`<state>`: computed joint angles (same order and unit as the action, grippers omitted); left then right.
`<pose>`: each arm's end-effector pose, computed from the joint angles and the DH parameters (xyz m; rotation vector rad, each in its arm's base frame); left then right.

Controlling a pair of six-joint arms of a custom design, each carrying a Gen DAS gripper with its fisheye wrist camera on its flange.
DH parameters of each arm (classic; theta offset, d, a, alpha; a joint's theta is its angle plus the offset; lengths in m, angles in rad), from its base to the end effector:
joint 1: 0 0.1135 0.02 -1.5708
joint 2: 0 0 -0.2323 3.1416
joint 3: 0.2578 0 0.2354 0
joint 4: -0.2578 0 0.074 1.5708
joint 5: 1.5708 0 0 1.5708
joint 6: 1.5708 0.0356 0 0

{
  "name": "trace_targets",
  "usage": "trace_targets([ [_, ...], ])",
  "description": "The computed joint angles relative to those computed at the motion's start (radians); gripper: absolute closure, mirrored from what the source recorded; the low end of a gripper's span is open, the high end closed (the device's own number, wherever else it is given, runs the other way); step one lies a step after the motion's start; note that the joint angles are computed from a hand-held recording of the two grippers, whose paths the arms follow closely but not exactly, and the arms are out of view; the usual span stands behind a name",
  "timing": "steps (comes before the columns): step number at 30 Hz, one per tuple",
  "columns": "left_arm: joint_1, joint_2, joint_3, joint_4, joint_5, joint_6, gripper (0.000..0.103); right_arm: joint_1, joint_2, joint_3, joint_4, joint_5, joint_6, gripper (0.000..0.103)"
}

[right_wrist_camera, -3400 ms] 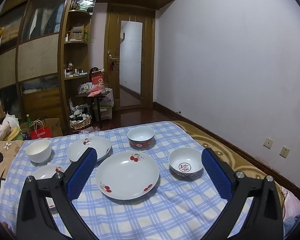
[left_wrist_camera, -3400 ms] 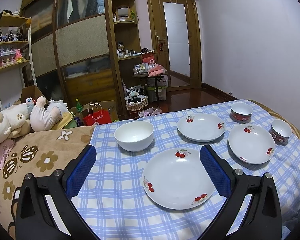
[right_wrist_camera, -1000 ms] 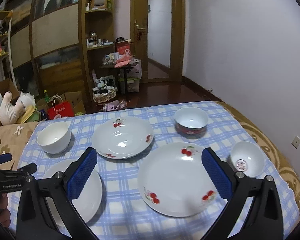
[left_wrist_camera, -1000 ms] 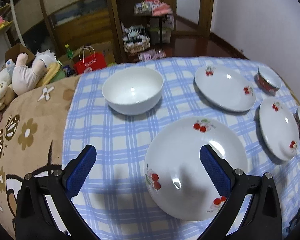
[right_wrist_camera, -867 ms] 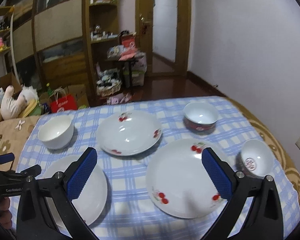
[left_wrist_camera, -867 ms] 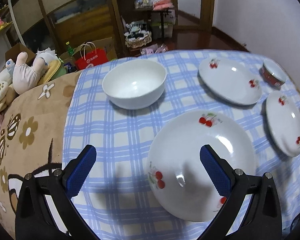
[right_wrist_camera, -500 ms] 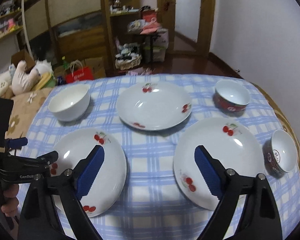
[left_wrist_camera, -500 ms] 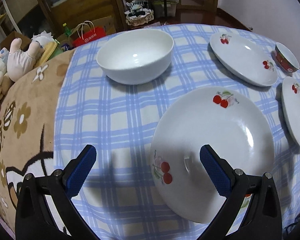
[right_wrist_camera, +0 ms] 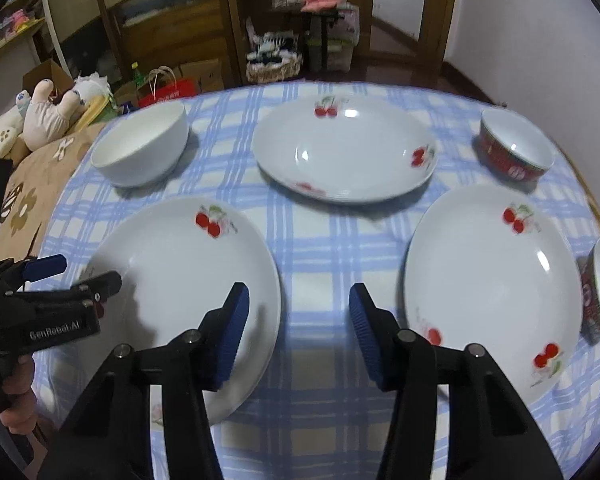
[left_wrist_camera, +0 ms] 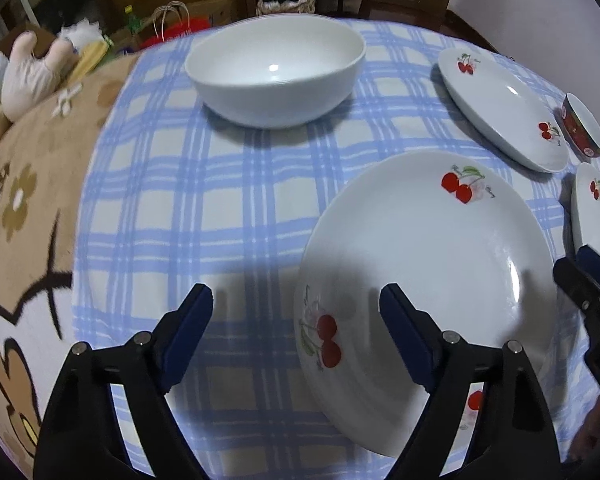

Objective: Organize plates and bowls
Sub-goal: 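Move both grippers to opposite rims of a cherry plate and close them, then lift the cherry plate with both grippers and carry it across the table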

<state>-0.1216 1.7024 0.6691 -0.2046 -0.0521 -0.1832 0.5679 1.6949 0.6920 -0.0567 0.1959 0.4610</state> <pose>0.2527 -0.0290 0.0755 -0.0986 2.8031 0.0007 0.2356 0.1421 0.0894 -0.0722 2.6005 0.1119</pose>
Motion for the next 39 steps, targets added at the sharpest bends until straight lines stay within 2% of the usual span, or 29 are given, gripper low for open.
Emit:
trace_targets([
  [6,0.014,0.037,0.024,-0.037,0.059,0.036,0.040,-0.010,0.018,-0.002,0.006,-0.017,-0.006,0.048],
  [8,0.016,0.039,0.025,-0.040,0.082,0.047,0.040,-0.009,0.023,-0.002,0.007,-0.018,-0.012,0.049],
  [10,0.016,0.051,0.031,-0.048,0.108,0.057,0.040,-0.009,0.038,0.013,-0.015,-0.047,-0.008,0.055],
  [12,0.018,0.063,0.031,-0.042,0.125,0.060,0.041,-0.012,0.045,0.016,-0.017,-0.090,0.011,0.057],
  [14,0.012,0.052,0.013,-0.021,0.118,0.057,0.051,-0.005,0.054,0.022,-0.012,-0.104,0.016,0.060],
  [16,0.016,0.045,0.003,-0.012,0.125,0.056,0.063,0.004,0.067,0.033,-0.015,-0.107,0.005,0.074],
  [18,0.020,0.037,-0.009,-0.005,0.133,0.053,0.071,0.001,0.072,0.031,-0.012,-0.124,0.007,0.084],
  [22,0.108,0.015,-0.010,-0.035,0.204,0.066,0.080,-0.021,0.073,0.018,0.002,-0.154,0.017,0.093],
  [25,0.155,0.015,0.000,-0.061,0.258,0.081,0.082,-0.033,0.066,0.006,0.016,-0.172,0.020,0.094],
  [29,0.136,0.004,-0.009,-0.060,0.224,0.107,0.080,-0.026,0.071,0.001,0.029,-0.148,0.017,0.094],
  [34,0.147,0.001,-0.008,-0.066,0.248,0.107,0.081,-0.007,0.069,0.003,0.019,-0.115,0.015,0.093],
  [39,0.154,0.002,-0.007,-0.067,0.267,0.120,0.081,-0.039,0.051,-0.023,0.036,-0.165,0.032,0.093],
])
